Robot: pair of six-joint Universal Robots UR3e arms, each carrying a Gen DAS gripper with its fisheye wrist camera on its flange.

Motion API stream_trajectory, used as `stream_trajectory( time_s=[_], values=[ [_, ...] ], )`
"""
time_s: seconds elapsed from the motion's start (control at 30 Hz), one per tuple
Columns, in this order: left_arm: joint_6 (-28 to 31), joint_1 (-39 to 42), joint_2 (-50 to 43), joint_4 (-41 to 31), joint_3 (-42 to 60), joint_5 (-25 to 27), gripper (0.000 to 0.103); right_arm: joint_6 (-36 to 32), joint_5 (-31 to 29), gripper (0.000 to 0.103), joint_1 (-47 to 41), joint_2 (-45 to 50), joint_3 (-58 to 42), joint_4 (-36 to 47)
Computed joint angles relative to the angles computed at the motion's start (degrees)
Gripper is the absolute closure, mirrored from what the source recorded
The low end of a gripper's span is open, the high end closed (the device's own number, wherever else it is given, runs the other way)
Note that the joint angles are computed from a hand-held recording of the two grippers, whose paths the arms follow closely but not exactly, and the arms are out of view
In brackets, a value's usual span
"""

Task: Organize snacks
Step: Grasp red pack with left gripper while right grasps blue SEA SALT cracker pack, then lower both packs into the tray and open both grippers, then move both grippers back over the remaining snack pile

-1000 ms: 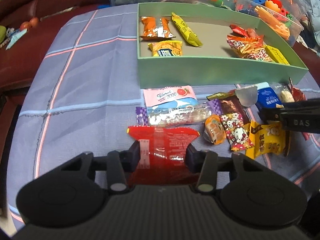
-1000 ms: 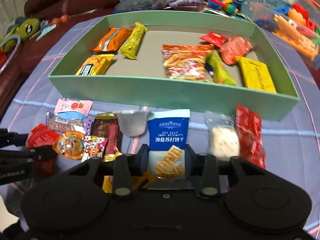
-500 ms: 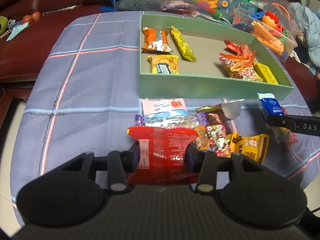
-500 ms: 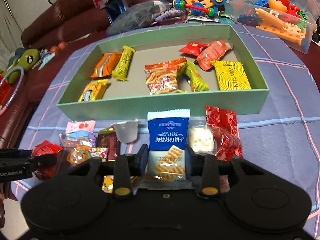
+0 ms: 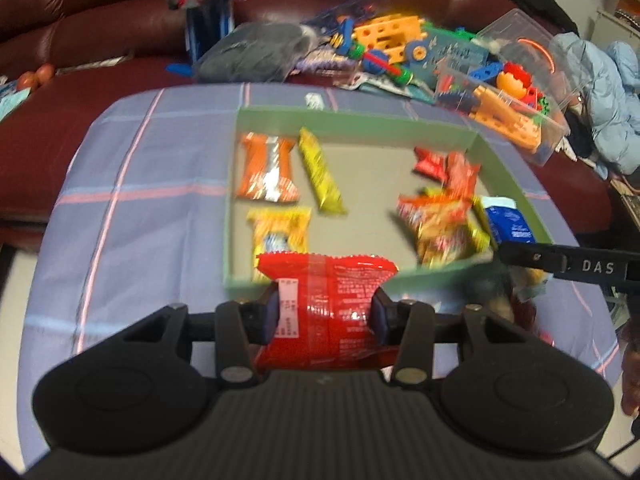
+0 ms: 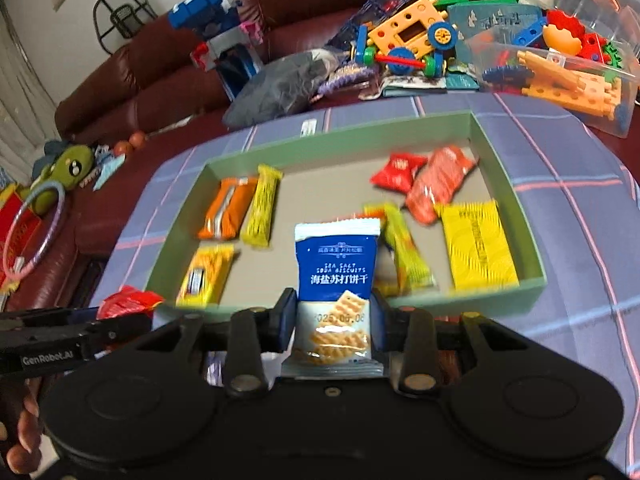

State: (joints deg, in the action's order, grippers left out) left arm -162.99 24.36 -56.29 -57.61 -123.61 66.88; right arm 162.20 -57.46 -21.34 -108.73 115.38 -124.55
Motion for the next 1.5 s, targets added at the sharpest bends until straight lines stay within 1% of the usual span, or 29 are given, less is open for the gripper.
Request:
stream_trajectory(
  time_s=[0.1, 0.17, 0.23, 0.33, 0.5, 0.7, 0.73, 0.8, 0.83, 0.87, 0.9, 0.93, 0.97, 1.03, 1.1, 1.17, 1.23, 1.37, 1.5],
  values=[
    [-5.44, -6.34, -12.68, 9.41, 5.65, 2.48, 0.059, 3.9, -0.58, 0.067, 2.27, 8.29, -5.64, -3.89],
    [-8.43, -10.11, -20.96, 14.14, 10.44, 4.83, 0.059, 6.5, -1.22, 0.067, 4.05, 14.01, -9.9, -6.12],
    [-10.62, -12.87, -28.69, 17.22, 15.76, 6.34, 0.059, 8.44, -2.07, 0.067, 5.61, 19.29, -14.27, -7.62],
    [-12.64, -16.4, -38.44, 19.97, 23.34, 9.06, 0.059, 11.36, -3.49, 0.067, 7.92, 27.11, -20.84, -9.92],
    [-14.74, -19.7, -50.43, 20.73, 34.96, 11.77, 0.059, 13.43, -4.22, 0.067, 9.97, 38.44, -31.79, -9.75],
    [-15.3, -21.19, -59.98, 19.24, 45.86, 13.79, 0.058, 15.63, -4.71, 0.066, 11.23, 48.02, -41.43, -9.37],
    [-15.39, -21.39, -61.27, 19.06, 47.38, 14.16, 0.057, 16.03, -4.55, 0.066, 11.3, 49.37, -42.88, -9.32],
    [-15.98, -22.0, -64.14, 17.99, 51.15, 15.23, 0.051, 16.64, -3.28, 0.064, 11.12, 51.47, -45.02, -9.16],
    [-16.33, -22.31, -65.32, 17.31, 52.75, 15.9, 0.037, 17.14, -2.77, 0.055, 10.91, 52.06, -45.49, -9.27],
    [-16.84, -22.68, -65.99, 17.45, 53.41, 17.03, 0.03, 17.76, -2.73, 0.052, 10.74, 52.25, -45.59, -9.36],
    [-17.27, -22.93, -65.95, 18.22, 52.93, 18.2, 0.028, 18.31, -2.87, 0.044, 10.59, 51.75, -44.84, -9.95],
    [-17.62, -22.81, -65.79, 18.29, 52.61, 18.41, 0.022, 18.79, -2.85, 0.037, 10.52, 51.71, -44.51, -10.65],
    [-18.07, -22.5, -65.4, 18.48, 51.9, 18.1, 0.016, 18.97, -2.7, 0.033, 10.27, 51.3, -43.62, -11.42],
    [-18.43, -21.67, -64.1, 19.49, 49.6, 17.26, 0.009, 19.28, -2.83, 0.011, 9.93, 50.19, -41.75, -12.77],
    [-18.34, -21.49, -62.8, 19.83, 47.84, 17.27, 0.007, 19.5, -3.11, 0.007, 9.71, 48.71, -39.58, -14.2],
    [-18.04, -21.36, -61.27, 20.11, 45.98, 16.84, 0.001, 19.47, -3.27, 0.003, 9.62, 47.39, -38.21, -14.41],
    [-17.69, -21.56, -59.68, 20.18, 44.27, 16.97, 0.001, 19.35, -3.49, 0.0, 9.44, 45.82, -36.84, -14.37],
    [-17.17, -22.22, -56.16, 19.4, 41.29, 17.74, 0.0, 18.31, -3.45, 0.0, 8.75, 41.82, -33.5, -13.7],
    [-17.36, -22.22, -51.15, 18.9, 37.17, 17.31, 0.0, 17.43, -2.16, 0.0, 7.23, 36.55, -29.03, -12.57]
  ],
)
